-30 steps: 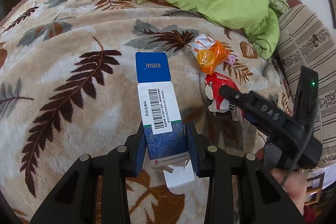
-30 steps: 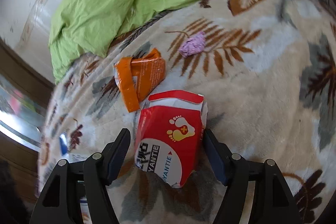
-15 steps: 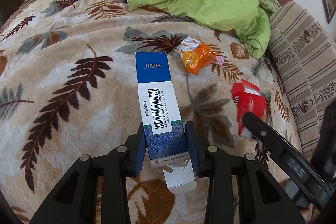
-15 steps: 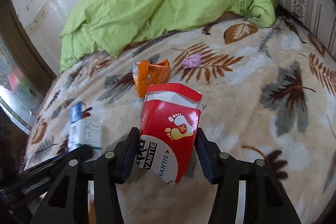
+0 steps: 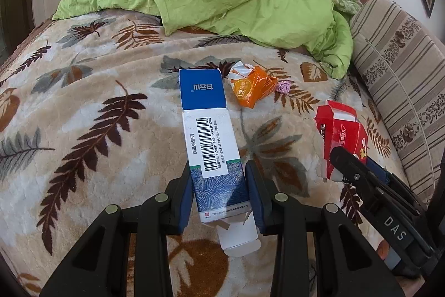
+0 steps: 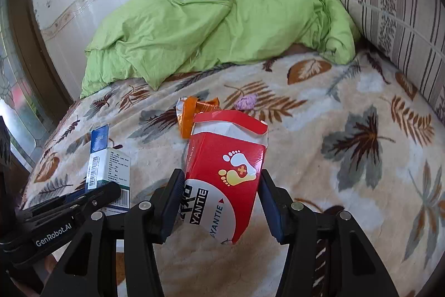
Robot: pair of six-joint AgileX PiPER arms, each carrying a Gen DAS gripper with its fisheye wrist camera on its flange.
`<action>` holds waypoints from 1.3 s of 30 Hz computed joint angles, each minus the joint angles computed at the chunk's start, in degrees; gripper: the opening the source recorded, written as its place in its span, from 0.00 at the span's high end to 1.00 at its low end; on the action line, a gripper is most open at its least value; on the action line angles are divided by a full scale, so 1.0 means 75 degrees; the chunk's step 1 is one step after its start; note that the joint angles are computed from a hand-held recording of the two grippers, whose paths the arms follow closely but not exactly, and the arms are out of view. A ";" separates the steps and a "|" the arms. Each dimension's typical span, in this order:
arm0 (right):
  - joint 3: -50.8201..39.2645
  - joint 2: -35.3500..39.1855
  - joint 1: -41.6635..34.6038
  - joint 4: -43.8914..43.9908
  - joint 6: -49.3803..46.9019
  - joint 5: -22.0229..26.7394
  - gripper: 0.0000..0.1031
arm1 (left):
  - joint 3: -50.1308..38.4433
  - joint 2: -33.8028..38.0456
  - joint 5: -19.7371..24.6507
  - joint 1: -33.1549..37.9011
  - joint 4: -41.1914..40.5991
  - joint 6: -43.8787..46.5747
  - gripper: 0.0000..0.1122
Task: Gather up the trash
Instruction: 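Lift the blue-and-white box and red sock package above the bed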
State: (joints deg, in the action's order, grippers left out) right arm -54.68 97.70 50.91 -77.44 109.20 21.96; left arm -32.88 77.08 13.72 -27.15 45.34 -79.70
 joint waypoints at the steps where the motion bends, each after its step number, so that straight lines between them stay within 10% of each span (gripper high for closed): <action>1: 0.0006 -0.0004 0.0023 -0.0093 0.0057 0.0049 0.45 | 0.0013 -0.0011 0.0024 -0.0010 0.0095 -0.0095 0.69; 39: 0.0178 -0.0129 0.0056 -0.0779 0.1066 0.0259 0.45 | -0.0120 0.0022 0.2584 -0.1858 0.3176 -0.3570 0.69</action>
